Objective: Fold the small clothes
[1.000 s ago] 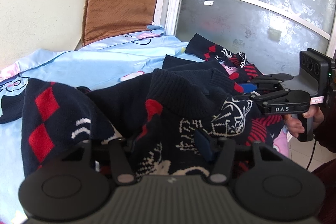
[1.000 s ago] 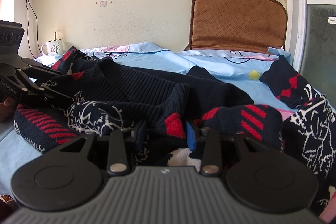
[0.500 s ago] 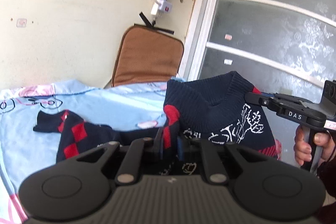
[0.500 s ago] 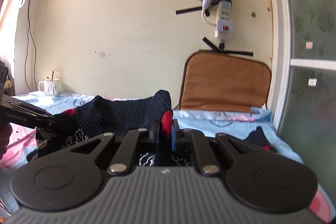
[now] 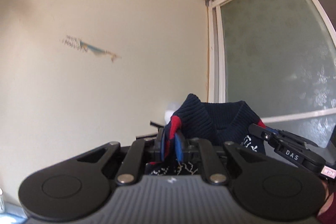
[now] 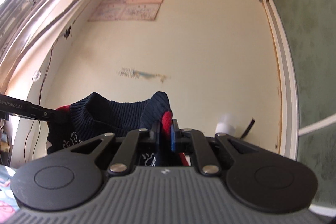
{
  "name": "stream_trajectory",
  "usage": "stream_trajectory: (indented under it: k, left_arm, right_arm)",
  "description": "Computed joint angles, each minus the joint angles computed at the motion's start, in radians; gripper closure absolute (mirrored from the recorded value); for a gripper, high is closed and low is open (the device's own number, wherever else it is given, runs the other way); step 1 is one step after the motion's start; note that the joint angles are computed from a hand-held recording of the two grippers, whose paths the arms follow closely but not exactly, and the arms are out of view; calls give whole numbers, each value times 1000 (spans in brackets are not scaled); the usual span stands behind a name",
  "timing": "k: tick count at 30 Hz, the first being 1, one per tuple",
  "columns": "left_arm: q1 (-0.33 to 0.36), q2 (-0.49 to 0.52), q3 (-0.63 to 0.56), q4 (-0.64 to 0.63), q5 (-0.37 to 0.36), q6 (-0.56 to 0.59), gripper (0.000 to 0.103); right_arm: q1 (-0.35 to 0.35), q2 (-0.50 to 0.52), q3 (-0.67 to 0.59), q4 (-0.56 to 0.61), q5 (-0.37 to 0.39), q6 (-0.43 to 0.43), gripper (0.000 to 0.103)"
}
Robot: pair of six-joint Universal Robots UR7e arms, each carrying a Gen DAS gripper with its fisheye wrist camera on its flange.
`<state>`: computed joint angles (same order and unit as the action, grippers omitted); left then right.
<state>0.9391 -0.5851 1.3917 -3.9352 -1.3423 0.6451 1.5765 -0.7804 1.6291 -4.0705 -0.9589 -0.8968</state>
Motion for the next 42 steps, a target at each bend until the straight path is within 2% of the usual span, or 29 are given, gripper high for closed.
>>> stream_trajectory:
  k: [4,9,12,15,17,19,22,24,25,27,28,29,31,32,33,34,35,36,37,38,39,40,41,42]
  left_arm:
    - [-83,1,-35,-127,56,117,93]
    - [-151,22,-98,-212,83,315,93]
    - [-151,55,-165,-186,134,374,93]
    - [-116,96,-234,-142,215,388,93]
    - [-74,118,-279,-75,277,336,93]
    - [-24,164,-371,25,350,264,93]
    - [59,298,-621,219,475,154,91]
    - [128,401,-808,428,534,99,84]
    - [153,422,-848,533,575,57,84]
    - [198,404,-803,700,663,-107,89]
    - [213,359,-718,721,667,-189,89]
    - [228,309,-613,700,659,-256,86]
    - [247,210,-404,600,628,-306,86]
    - [257,151,-299,596,604,-346,81]
    - [264,102,-225,620,586,-387,73]
    - [268,65,-164,641,578,-428,69]
    - [269,36,-108,652,572,-457,62]
    - [270,16,-69,657,560,-467,53]
    - [268,3,-48,677,550,-470,49]
    - [265,-4,-30,688,549,-473,40]
    - [263,-2,-27,693,550,-474,36]
    - [260,-5,-19,698,545,-475,36]
    - [259,-2,-22,708,539,-482,39]
    - [260,6,-29,716,533,-491,49]
  right_arm:
    - [51,-13,-48,-44,56,-9,91]
    - [91,-17,-112,-29,65,-7,91]
    - [96,-14,-126,51,43,-1,91]
    - [87,15,-124,129,8,-29,91]
    - [85,61,-170,196,-51,-55,91]
    - [82,120,-243,276,-117,-58,91]
    - [83,259,-432,454,-272,-62,90]
    - [80,358,-591,663,-435,-76,77]
    - [73,399,-651,728,-510,-71,69]
    - [37,410,-671,832,-583,-12,70]
    - [9,380,-629,864,-571,31,70]
    - [-20,341,-569,873,-548,60,70]
    - [-71,258,-435,855,-526,72,68]
    - [-95,215,-369,852,-518,62,68]
    - [-114,172,-307,863,-531,55,68]
    - [-126,145,-270,876,-552,57,66]
    - [-140,120,-234,887,-568,67,60]
    - [-151,100,-206,903,-579,87,55]
    - [-161,83,-184,922,-583,118,47]
    - [-172,74,-167,936,-582,154,43]
    - [-182,64,-148,958,-577,185,42]
    - [-187,58,-136,984,-570,203,43]
    - [-186,60,-137,1015,-567,214,52]
    - [-184,66,-124,1003,-568,208,67]
